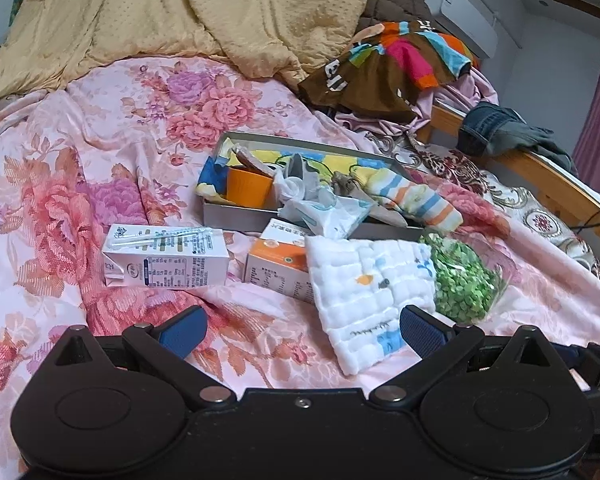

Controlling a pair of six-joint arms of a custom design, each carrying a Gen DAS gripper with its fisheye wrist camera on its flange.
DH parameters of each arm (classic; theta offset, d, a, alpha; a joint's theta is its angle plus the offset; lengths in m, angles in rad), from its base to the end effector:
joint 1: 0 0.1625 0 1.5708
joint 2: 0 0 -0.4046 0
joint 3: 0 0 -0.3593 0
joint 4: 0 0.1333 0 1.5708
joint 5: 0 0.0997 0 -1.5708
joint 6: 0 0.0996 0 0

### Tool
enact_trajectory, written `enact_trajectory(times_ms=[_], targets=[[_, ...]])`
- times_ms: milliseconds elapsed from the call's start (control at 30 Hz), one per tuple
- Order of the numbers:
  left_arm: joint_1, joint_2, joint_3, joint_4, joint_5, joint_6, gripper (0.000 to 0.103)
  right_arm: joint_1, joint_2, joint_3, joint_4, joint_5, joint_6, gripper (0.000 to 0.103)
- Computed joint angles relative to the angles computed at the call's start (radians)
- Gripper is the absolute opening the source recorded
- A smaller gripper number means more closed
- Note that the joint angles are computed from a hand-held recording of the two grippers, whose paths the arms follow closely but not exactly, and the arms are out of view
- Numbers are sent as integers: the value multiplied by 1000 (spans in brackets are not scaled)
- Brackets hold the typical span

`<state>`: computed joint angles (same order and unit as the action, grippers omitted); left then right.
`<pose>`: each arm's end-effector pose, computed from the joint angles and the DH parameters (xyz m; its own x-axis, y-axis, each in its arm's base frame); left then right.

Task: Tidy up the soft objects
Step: 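Grasp the white blue-printed cloth with the left gripper while the right gripper grasps the white muslin towel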

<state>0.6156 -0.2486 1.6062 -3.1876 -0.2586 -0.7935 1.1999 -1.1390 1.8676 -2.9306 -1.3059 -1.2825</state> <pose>-0.3337 -0.5172 -0.0882 -0.8080 -0.3518 -0.4727 0.3040 0.4383 -0.8459 -0.0597 -0.5933 0.2720 -0.5522 -0.6629 0.5057 -0.8329 0.4113 -0.3704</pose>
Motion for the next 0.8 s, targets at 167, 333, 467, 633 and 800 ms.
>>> enact_trajectory(times_ms=[167, 333, 467, 633, 800], targets=[[20, 10, -25, -53, -6, 42, 102, 20, 50, -22, -26, 31, 4, 103], [34, 36, -63, -168, -27, 169, 102, 39, 104, -60, -28, 61, -3, 103], [45, 47, -90, -238, -38, 273, 102, 47, 129, -61, -52, 62, -60, 103], [69, 44, -132, -289, -83, 398, 102, 55, 148, -64, -61, 69, -123, 103], [105, 31, -167, -261, -120, 430, 102, 71, 181, -86, -73, 56, -157, 103]])
